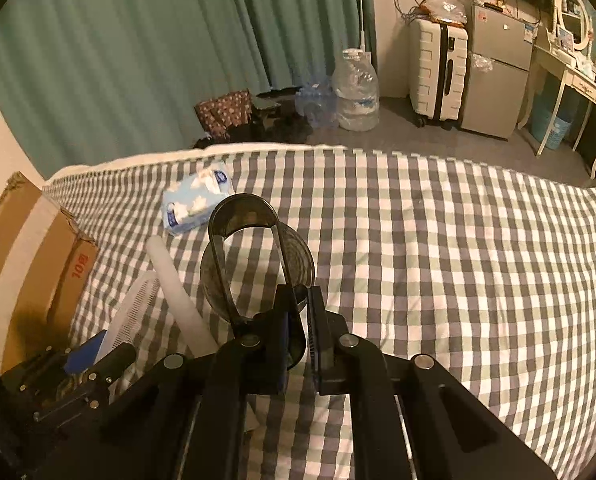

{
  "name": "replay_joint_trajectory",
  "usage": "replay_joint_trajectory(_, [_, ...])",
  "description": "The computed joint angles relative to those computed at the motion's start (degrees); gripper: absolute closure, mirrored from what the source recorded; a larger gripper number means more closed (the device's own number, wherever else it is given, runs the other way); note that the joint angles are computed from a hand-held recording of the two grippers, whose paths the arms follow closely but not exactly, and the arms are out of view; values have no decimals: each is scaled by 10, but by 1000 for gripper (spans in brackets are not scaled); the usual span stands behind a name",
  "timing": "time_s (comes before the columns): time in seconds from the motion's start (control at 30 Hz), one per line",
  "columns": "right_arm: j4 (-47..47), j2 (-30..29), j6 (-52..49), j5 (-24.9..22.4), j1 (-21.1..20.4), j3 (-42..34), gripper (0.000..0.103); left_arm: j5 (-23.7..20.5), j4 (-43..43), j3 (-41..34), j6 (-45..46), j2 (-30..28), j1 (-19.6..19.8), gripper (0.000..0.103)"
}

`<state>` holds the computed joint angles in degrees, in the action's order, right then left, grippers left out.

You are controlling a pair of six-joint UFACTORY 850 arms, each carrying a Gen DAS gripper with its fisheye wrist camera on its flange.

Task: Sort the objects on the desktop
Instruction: 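Grasp the clear comb with the left gripper while the right grasps the black sunglasses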

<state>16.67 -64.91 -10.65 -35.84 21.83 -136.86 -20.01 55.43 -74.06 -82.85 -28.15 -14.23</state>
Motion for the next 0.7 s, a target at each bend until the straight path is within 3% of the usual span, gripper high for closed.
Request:
replay_joint_trajectory(0.03, [6, 6, -4, 5, 0, 7, 95, -2, -1, -3, 2, 0, 0, 101])
replay_joint_trajectory(0.37, [69, 53, -60, 48, 1, 75, 95, -18, 13, -1, -3, 19, -1, 100])
replay_joint_trajectory(0.7, [128, 96, -110, 88, -1, 125, 95, -29, 108, 26, -100, 66, -8, 100])
